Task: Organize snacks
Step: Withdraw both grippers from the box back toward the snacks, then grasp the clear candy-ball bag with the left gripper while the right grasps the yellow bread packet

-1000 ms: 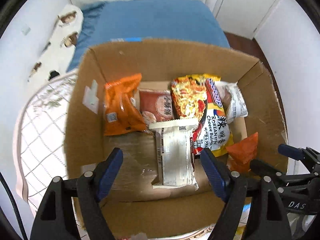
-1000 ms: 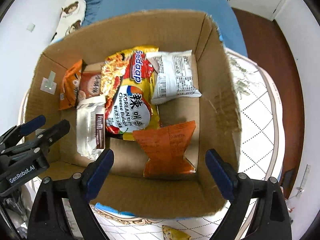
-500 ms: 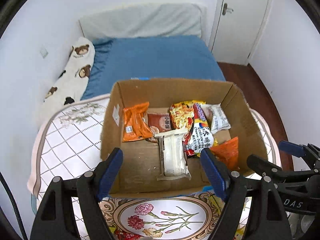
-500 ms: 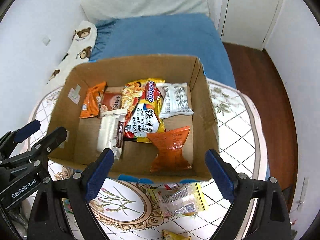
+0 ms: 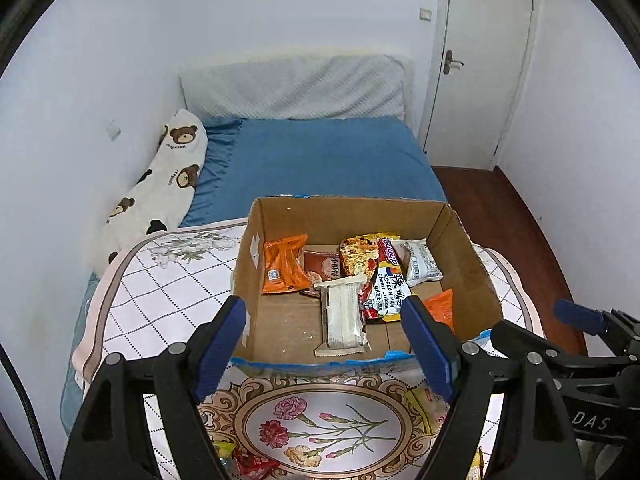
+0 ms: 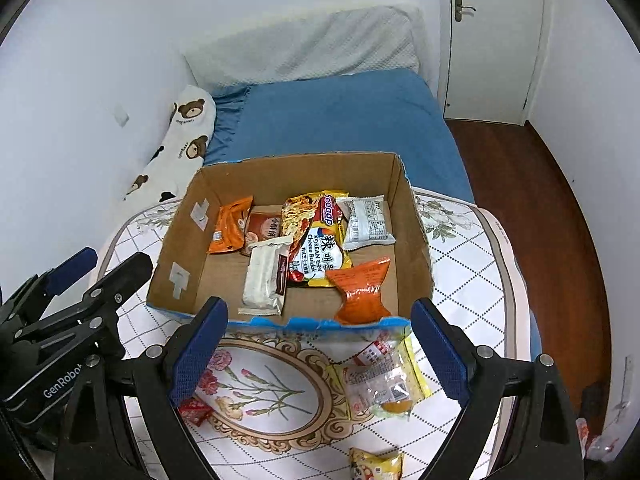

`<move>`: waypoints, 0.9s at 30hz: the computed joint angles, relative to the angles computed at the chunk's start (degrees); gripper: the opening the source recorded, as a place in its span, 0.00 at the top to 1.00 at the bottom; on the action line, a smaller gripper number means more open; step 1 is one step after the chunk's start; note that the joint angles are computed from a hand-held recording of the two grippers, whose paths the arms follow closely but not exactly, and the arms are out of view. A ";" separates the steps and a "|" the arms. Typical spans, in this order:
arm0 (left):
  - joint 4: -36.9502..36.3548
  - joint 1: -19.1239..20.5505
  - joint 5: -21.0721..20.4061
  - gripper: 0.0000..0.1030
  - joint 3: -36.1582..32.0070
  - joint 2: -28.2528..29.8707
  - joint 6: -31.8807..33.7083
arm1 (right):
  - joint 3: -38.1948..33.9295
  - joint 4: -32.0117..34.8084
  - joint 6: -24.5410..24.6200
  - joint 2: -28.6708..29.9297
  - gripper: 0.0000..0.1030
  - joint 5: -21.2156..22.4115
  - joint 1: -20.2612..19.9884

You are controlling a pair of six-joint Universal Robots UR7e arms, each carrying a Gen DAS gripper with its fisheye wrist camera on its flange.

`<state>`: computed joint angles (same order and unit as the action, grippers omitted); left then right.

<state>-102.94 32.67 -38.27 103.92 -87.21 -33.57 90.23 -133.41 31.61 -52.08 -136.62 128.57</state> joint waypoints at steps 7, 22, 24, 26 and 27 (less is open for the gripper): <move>5.68 0.68 -1.77 0.23 3.16 -3.66 -8.60 | 8.68 -5.38 6.14 -4.82 0.11 4.17 -1.71; 21.79 14.59 -14.55 0.23 11.98 -13.34 -29.63 | 25.58 -20.44 23.10 -3.44 0.27 16.03 -16.25; 23.71 15.68 -15.06 0.23 12.43 -14.98 -31.30 | 23.54 -18.45 24.26 -1.15 0.27 12.74 -15.72; 25.17 16.37 -15.09 0.23 12.74 -16.53 -32.74 | 20.76 -14.38 24.32 1.08 0.28 8.98 -14.98; 25.72 16.78 -15.31 0.23 12.87 -17.31 -33.33 | 19.97 -13.03 24.14 1.76 0.34 7.98 -14.78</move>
